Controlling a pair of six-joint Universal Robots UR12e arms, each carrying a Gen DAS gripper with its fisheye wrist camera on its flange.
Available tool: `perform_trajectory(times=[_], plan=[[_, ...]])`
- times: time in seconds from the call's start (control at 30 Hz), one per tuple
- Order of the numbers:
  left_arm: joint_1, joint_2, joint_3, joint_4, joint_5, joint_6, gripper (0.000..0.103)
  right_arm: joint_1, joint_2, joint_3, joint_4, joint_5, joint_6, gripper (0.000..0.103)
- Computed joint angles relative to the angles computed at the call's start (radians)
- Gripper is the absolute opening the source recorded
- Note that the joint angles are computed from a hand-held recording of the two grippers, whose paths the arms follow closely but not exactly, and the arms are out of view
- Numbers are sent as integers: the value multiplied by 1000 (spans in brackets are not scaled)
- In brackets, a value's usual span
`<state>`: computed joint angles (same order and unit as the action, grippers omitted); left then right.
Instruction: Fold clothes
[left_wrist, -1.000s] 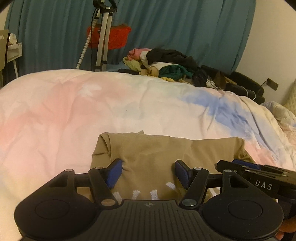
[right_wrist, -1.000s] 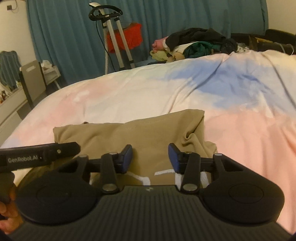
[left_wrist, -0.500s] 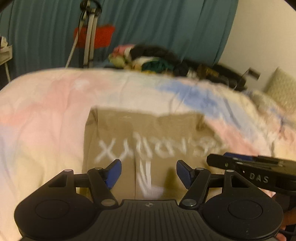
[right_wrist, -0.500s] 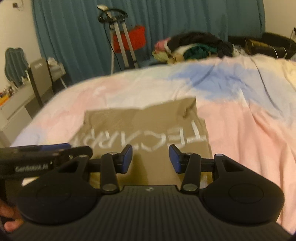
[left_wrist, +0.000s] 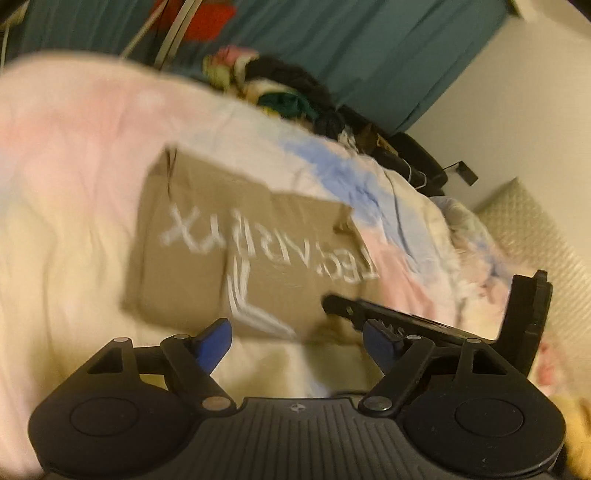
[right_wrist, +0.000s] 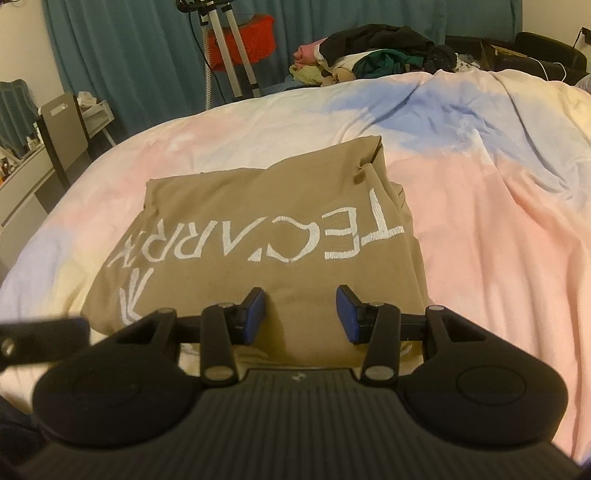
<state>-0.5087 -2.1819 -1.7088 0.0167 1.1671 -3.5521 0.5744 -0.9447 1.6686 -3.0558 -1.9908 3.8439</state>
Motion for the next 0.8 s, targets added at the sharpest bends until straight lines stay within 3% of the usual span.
perform_trajectory(times=[0.1, 0.2, 0.37, 0.43, 0.47, 0.53, 0.57, 0.6, 0.67, 0.8], plan=[[7, -18, 28, -82, -20, -60, 80, 2, 2, -3, 6, -7, 0, 45], [22, -51, 63, -126, -39, -168, 79, 2, 1, -2, 5, -9, 2, 45], [48, -98, 64, 16, -74, -422, 60, 3, 2, 0, 1, -13, 7, 45], [51, -102, 53, 67, -63, -472, 37, 3, 0, 5, -11, -14, 30, 46], [51, -102, 46, 90, -51, -482, 36, 2, -4, 11, -24, -9, 59, 46], [53, -103, 34, 143, -50, -510, 27, -9, -18, 41, -103, 57, 137, 51], [52, -103, 30, 160, -46, -514, 26, -16, -24, 58, -154, 99, 182, 60], [51, -103, 27, 177, -42, -516, 25, -23, -28, 76, -219, 143, 228, 78], [45, -100, 24, 188, -25, -500, 24, -34, -21, 109, -371, 241, 314, 94], [44, -100, 18, 219, -19, -512, 23, -55, 5, 121, -463, 413, 445, 92]])
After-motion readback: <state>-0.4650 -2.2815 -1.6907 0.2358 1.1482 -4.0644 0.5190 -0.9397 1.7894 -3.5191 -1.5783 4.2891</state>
